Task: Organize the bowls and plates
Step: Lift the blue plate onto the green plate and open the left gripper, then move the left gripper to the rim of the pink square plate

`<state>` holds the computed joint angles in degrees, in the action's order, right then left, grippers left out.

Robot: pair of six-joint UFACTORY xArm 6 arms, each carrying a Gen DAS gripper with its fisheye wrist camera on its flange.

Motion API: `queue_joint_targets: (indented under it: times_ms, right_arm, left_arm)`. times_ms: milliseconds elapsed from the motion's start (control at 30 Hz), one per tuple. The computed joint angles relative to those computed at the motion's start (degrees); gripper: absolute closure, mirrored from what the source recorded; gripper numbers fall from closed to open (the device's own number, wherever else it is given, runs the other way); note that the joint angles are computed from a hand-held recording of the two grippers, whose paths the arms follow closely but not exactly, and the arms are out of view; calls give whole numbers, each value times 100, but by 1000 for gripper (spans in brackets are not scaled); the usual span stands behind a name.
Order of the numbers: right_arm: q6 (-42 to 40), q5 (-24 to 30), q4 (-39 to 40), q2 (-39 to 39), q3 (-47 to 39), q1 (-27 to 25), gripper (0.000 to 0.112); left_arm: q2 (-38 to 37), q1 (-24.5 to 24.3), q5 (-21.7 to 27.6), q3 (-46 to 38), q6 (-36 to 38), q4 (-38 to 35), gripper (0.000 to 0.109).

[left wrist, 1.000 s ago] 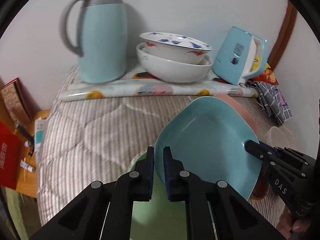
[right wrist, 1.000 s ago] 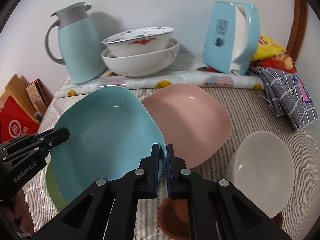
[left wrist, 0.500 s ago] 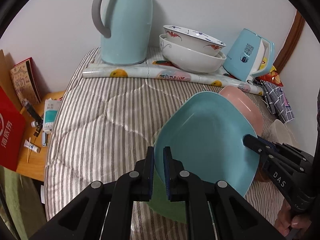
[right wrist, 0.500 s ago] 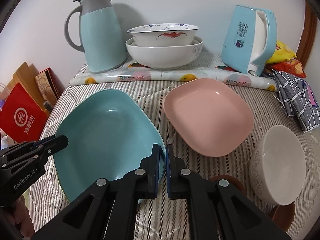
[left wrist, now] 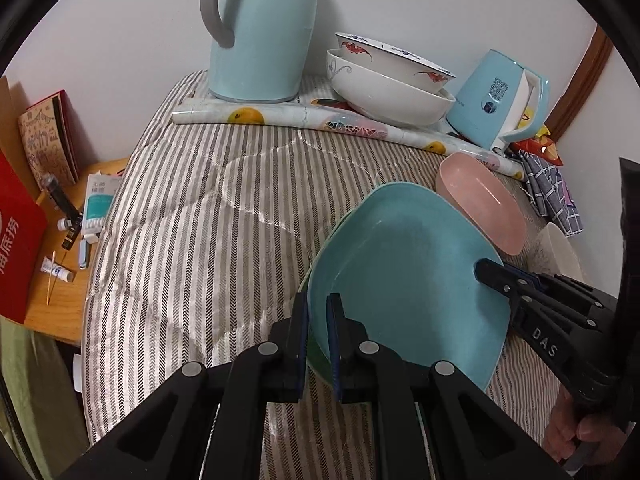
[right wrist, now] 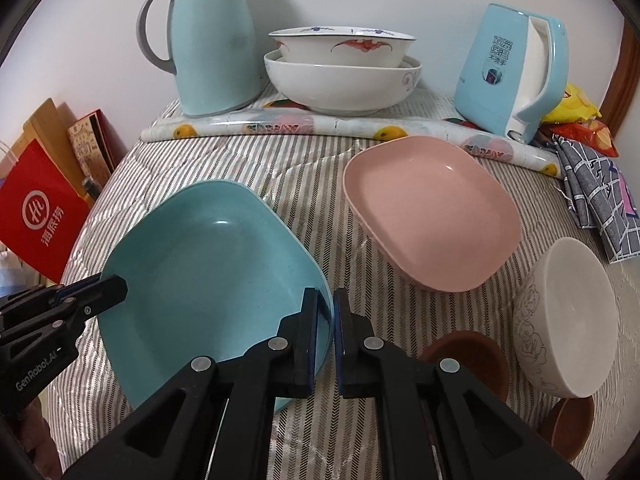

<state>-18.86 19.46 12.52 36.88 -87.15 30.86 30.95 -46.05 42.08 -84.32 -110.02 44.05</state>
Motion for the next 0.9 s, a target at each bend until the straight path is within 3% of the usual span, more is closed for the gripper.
queue_joint_targets:
  times_ms: [133,200,333,467,600,900]
  right_arm:
    - [-39,1,54,-1,23,-6,104]
    - [2,49,41,3,14,-23,103]
    - [-160,77,386,-87,96,-59,90]
    - [-262,-27,532,-268,292,-78,88]
    - [-524,-145,880,-504,540,-117,70]
    - [-1061,-247,1867,-991,986,-310,69]
  left_arm:
    - [-46,-29,58,33,23,-82,95]
    - [-88,-49,67,83,-93,-38,85]
    - [-184,-87,104,149,-209,24,82]
    - [-244,-160,347,110,-275,32,65]
    - [-348,-220,420,154,-442,148,64]
    - [-294,-420,902,-231,-328,179,64]
